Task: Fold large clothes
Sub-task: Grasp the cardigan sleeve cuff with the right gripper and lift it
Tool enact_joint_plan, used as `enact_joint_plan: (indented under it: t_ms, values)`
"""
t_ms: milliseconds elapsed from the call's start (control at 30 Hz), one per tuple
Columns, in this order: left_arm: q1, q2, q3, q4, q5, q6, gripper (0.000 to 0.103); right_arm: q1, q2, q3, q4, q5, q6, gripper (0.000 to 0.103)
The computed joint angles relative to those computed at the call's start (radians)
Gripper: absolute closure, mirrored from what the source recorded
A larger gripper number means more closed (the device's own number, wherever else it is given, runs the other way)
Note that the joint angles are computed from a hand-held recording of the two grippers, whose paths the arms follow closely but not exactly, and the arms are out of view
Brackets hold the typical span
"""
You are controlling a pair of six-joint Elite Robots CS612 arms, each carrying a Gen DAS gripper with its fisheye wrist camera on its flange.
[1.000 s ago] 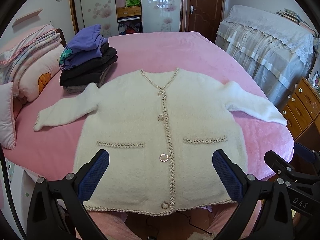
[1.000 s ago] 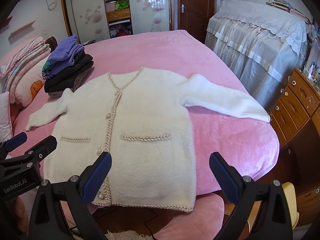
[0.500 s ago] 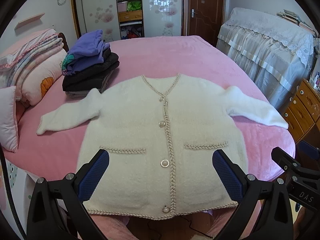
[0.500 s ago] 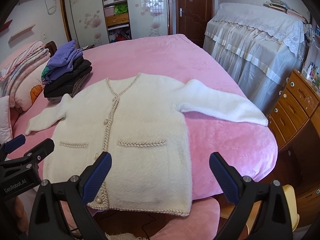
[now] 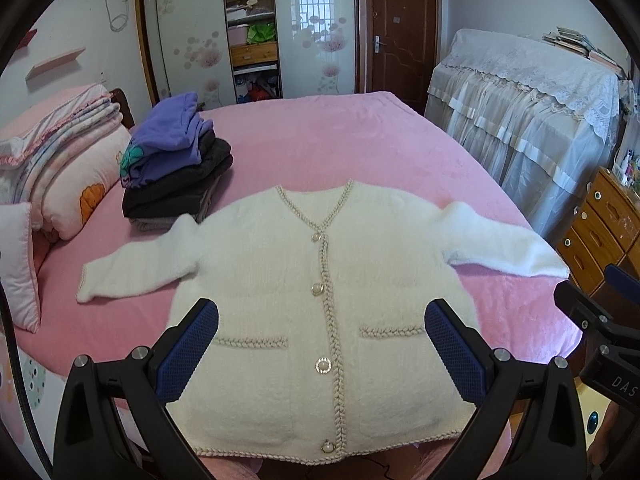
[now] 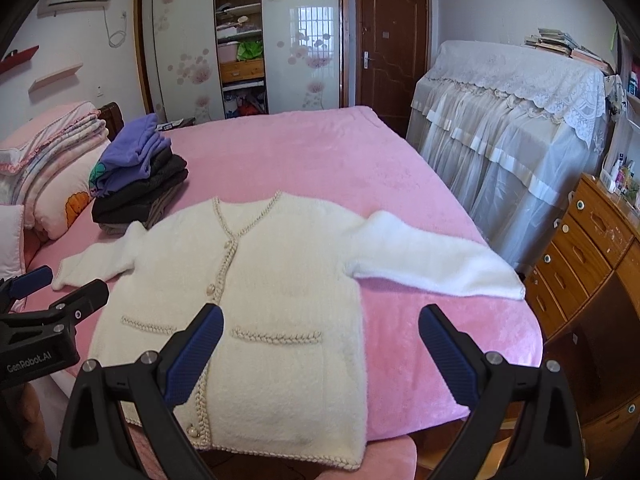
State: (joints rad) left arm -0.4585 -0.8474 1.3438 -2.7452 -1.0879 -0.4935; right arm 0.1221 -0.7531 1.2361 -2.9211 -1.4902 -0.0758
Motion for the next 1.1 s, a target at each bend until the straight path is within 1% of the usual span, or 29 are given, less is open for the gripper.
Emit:
enact_joint_plan:
  t_ms: [100, 200, 300, 367, 467, 567, 633, 767, 933, 967, 1033, 1100]
  values:
    - [-0.002, 0.008, -0.027, -0.012, 0.014, 0.024, 0.001, -0.005, 0.003, -0.013, -0.022, 0.006, -0.001, 0.004]
    - [-0.006, 0.019, -0.056, -0.032, 0.034, 0.056, 0.001, -0.015, 0.004, -0.019, -0.056, 0.037, 0.013, 0.004]
    - [-0.011, 0.031, -0.09, -0.041, 0.054, 0.086, 0.001, -0.029, 0.008, -0.028, -0.085, 0.07, 0.047, 0.004]
    - [-0.013, 0.039, -0.114, -0.042, 0.057, 0.102, 0.001, -0.038, 0.014, -0.042, -0.083, 0.084, 0.059, 0.004]
    - [-0.015, 0.057, -0.156, -0.044, 0.057, 0.127, 0.001, -0.044, 0.02, -0.055, -0.089, 0.077, 0.07, 0.004]
    - [-0.019, 0.085, -0.21, -0.041, 0.06, 0.156, 0.001, -0.057, 0.027, -0.071, -0.08, 0.093, 0.082, 0.004]
    - [-0.021, 0.11, -0.256, -0.032, 0.059, 0.18, 0.001, -0.065, 0.035, -0.084, -0.068, 0.092, 0.088, 0.004]
    - [-0.027, 0.177, -0.374, 0.011, 0.05, 0.221, 0.001, -0.078, 0.061, -0.118, -0.05, 0.044, 0.091, 0.004]
    - [-0.034, 0.294, -0.571, 0.097, 0.031, 0.269, 0.001, -0.097, 0.1, -0.167, -0.027, -0.022, 0.11, 0.004]
    - [-0.035, 0.321, -0.616, 0.122, 0.019, 0.275, 0.001, -0.101, 0.108, -0.176, -0.022, -0.034, 0.118, 0.004]
    - [-0.035, 0.372, -0.696, 0.154, -0.018, 0.289, 0.001, -0.116, 0.126, -0.192, -0.028, -0.036, 0.145, 0.004]
    - [-0.036, 0.434, -0.792, 0.187, -0.06, 0.308, 0.001, -0.128, 0.145, -0.211, -0.026, -0.06, 0.18, 0.004]
